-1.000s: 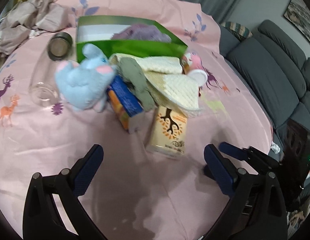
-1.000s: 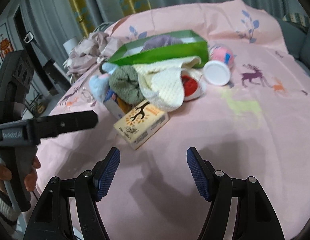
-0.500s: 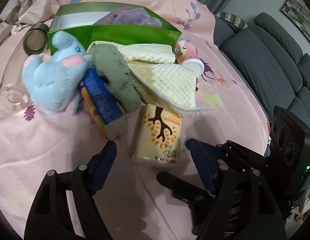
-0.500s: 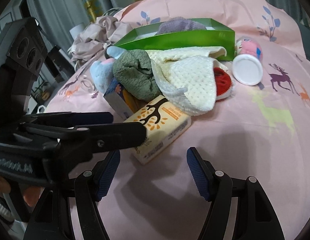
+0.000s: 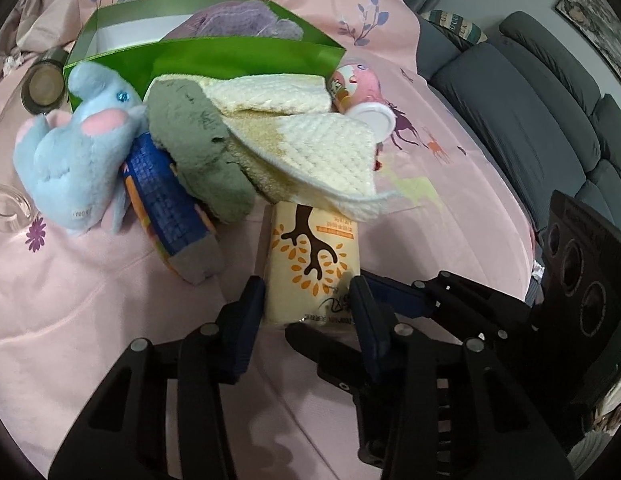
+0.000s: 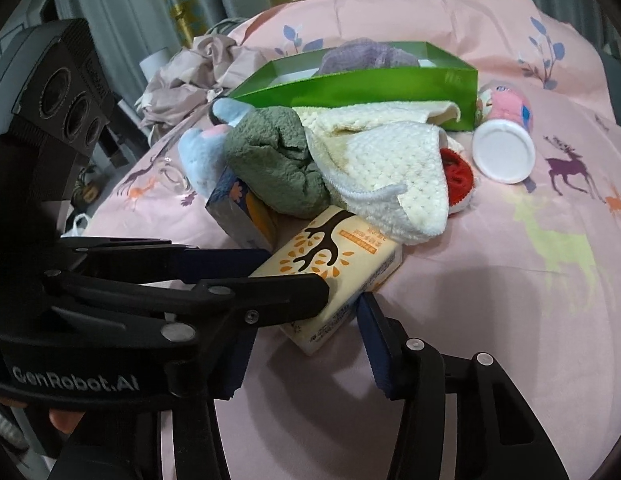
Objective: Organize soft objects
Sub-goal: 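Grasp the cream tissue pack with the right gripper, then carry the tissue pack with the right gripper over the green box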
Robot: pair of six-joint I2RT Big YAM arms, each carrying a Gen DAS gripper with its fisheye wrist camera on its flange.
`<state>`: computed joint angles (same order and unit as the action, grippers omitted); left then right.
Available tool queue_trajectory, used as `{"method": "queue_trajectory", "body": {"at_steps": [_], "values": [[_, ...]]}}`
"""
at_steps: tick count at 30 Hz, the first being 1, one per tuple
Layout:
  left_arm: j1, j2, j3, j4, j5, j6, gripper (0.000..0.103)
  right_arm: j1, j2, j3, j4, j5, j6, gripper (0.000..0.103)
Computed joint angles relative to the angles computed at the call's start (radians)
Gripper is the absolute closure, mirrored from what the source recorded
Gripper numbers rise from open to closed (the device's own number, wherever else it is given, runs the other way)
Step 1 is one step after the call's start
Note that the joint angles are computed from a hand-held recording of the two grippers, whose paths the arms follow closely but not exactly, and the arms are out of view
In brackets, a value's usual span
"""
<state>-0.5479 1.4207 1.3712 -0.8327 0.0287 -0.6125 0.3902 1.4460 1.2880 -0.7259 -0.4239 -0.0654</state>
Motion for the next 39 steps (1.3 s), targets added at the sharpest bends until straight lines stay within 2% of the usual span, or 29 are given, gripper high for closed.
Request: {"method": "queue_trajectory", "body": {"at_steps": [11, 20, 29, 35, 39], "values": [[-0.066, -0.066, 0.013, -0.004, -0.079, 0.022, 0.062, -0.004, -0.14, -0.072, 0.044, 0.028, 0.01, 0.051], [-0.115, -0.065, 0.072, -0.003, -0.11, 0.084, 0.062, -0.014, -0.237, -0.098, 0.053, 0.098, 0.045, 0.051], [-0.149, -0.082, 0.08, -0.009, -0.149, 0.114, 0.061, -0.02, -0.293, -0.138, 0.099, 0.111, 0.084, 0.051], [-0.164, -0.077, 0.089, -0.01, -0.15, 0.11, 0.061, -0.029, -0.319, -0.156, 0.095, 0.116, 0.085, 0.051], [-0.179, -0.068, 0.111, -0.022, -0.175, 0.124, 0.061, -0.04, -0.334, -0.163, 0.104, 0.111, 0.093, 0.051]]}}
